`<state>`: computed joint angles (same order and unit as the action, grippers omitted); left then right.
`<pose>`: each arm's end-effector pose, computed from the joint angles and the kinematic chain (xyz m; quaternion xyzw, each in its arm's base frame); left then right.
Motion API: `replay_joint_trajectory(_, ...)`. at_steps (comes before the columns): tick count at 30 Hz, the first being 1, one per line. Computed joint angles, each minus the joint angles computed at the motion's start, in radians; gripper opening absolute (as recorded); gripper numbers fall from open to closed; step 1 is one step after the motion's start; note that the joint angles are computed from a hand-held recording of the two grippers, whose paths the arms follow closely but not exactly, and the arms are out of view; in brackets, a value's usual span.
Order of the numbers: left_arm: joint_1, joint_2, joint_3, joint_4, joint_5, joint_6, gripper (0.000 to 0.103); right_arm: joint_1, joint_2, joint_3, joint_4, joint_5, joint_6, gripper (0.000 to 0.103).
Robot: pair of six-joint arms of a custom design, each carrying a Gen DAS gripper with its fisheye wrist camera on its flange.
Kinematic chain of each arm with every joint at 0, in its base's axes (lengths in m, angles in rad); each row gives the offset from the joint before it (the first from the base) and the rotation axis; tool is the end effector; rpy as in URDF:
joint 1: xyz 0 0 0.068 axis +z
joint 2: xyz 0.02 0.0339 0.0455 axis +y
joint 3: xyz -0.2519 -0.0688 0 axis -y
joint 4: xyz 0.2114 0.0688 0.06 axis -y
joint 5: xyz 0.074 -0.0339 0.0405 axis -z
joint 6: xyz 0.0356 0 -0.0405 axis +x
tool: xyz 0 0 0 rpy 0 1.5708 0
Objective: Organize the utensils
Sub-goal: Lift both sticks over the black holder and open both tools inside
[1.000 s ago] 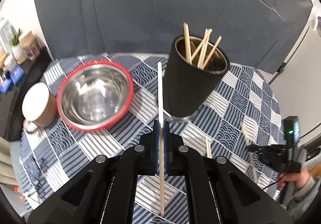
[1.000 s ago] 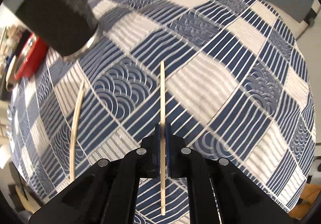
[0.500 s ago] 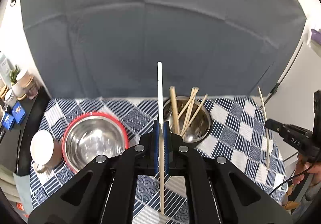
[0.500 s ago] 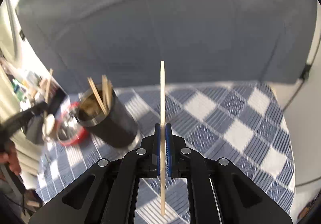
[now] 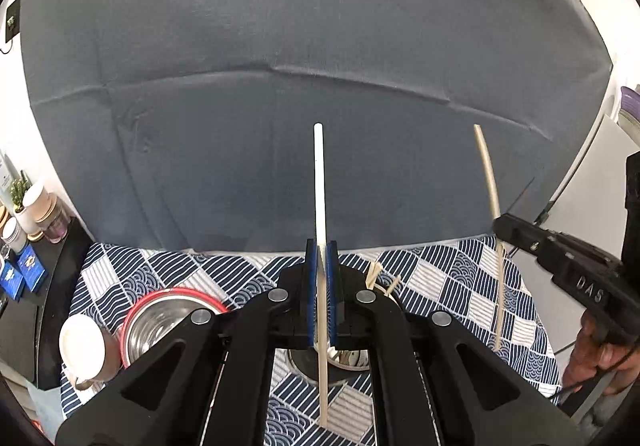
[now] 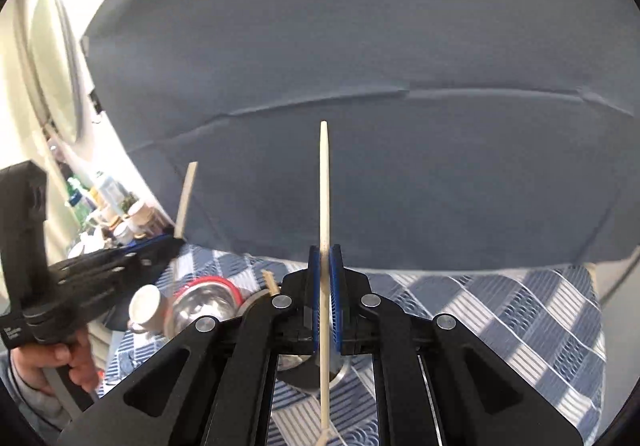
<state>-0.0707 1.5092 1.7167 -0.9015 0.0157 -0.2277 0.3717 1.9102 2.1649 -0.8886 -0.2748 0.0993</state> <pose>0.2825 -0.0206 0.3971 -0.0677 0.9029 -0.0701 0.4187 0.3511 0.1472 0.3982 -0.1813 0.8673 0.2232 0.4064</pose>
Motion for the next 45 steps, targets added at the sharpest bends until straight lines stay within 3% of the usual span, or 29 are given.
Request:
replay_joint_trajectory(8,0.018,0.044,-0.066,0.146,0.050,-0.017,0.005,0.041,0.048,-0.075,0.217,-0.063,0.040,0.005)
replay_joint_trajectory(14,0.007,0.052,-0.170,0.308,0.061,0.001,0.005,0.040,0.048,-0.258,0.497,-0.151,0.103,0.005)
replay_joint_trajectory(23,0.030,0.014,-0.431,0.637,0.119,-0.031,0.005,0.068,0.073,-0.416,0.701,-0.137,0.135,0.005)
replay_joint_trajectory(27,0.029,0.013,-0.494,0.678,0.134,-0.039,0.005,0.066,0.050,-0.539,0.797,-0.133,0.151,0.005)
replay_joint_trajectory(40,-0.024,-0.111,-0.763,0.866,0.081,-0.012,0.005,0.093,-0.026,-0.744,0.867,-0.065,0.100,0.005)
replay_joint_trajectory(45,-0.048,-0.130,-0.796,0.840,0.060,0.000,0.005,0.104,-0.062,-0.801,0.867,-0.048,0.075,0.005)
